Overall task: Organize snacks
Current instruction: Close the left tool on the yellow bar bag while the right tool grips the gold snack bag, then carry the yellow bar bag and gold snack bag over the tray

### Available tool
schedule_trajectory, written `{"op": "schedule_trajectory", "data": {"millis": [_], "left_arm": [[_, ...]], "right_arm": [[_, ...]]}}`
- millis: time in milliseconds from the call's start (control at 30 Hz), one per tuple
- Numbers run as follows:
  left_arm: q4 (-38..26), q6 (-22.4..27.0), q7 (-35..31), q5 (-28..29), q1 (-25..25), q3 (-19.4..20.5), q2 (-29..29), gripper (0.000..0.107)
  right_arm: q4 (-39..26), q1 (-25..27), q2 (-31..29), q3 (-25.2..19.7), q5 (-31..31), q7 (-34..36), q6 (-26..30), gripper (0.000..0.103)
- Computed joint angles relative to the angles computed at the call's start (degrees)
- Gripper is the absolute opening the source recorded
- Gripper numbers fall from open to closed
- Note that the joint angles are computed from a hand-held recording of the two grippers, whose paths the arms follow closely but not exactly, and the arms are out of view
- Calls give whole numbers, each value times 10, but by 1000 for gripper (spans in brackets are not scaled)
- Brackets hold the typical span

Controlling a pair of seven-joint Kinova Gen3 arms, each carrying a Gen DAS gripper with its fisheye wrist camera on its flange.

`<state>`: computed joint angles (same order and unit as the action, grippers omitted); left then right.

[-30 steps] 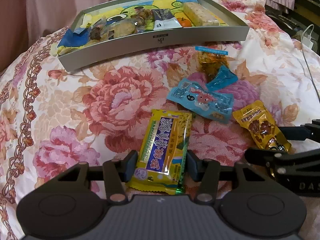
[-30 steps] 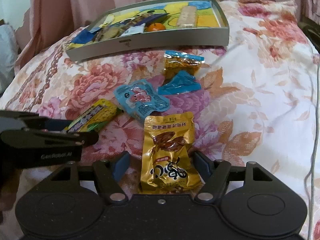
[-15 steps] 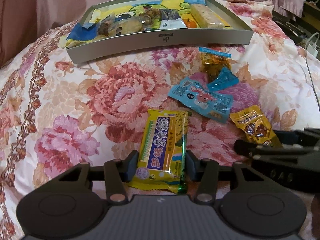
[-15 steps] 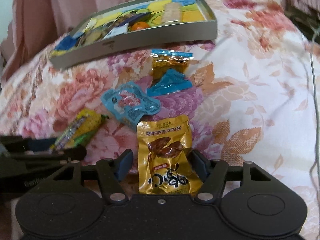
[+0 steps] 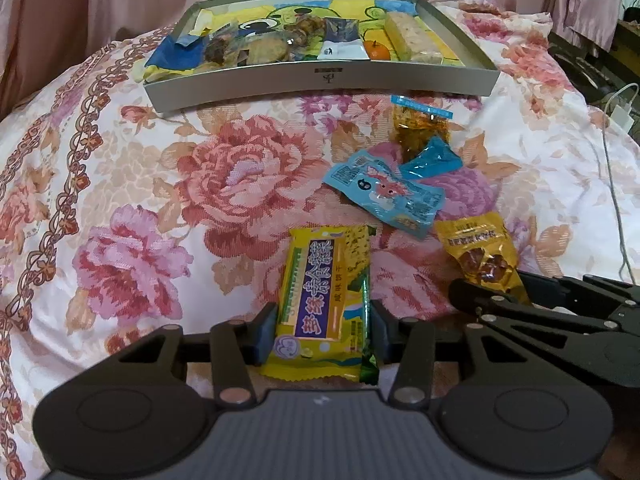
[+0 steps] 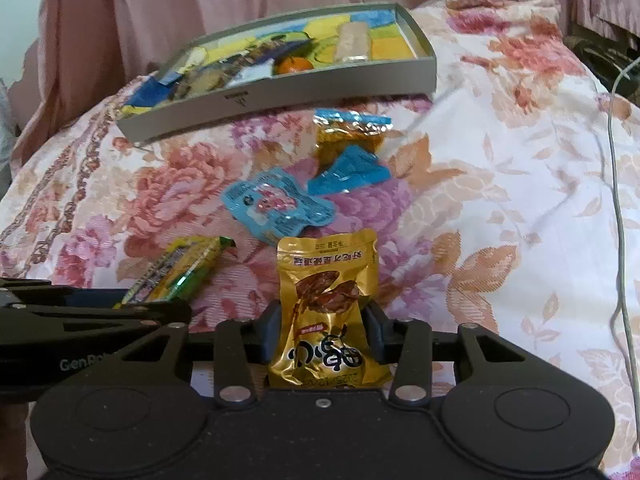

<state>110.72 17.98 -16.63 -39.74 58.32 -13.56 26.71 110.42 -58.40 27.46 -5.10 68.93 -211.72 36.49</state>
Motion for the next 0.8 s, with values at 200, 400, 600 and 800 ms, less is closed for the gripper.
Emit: {"op": "schedule_trajectory", "data": {"millis": [200, 400, 600, 800], "left_arm": [[19, -8, 24, -17, 18, -19, -16, 50], [23, 16, 50, -44, 16, -4, -26, 50], [35, 26, 108, -97, 13, 6, -41, 50], [44, 33, 188, -166, 10, 7, -56, 50]], "right_arm": [[16, -12, -8, -4, 65, -62, 13, 44], [21, -3, -9, -32, 99, -88, 45, 44], [22, -4, -9, -47, 119, -103, 75, 44], [23, -7, -8, -59, 149, -116, 108, 44]]}}
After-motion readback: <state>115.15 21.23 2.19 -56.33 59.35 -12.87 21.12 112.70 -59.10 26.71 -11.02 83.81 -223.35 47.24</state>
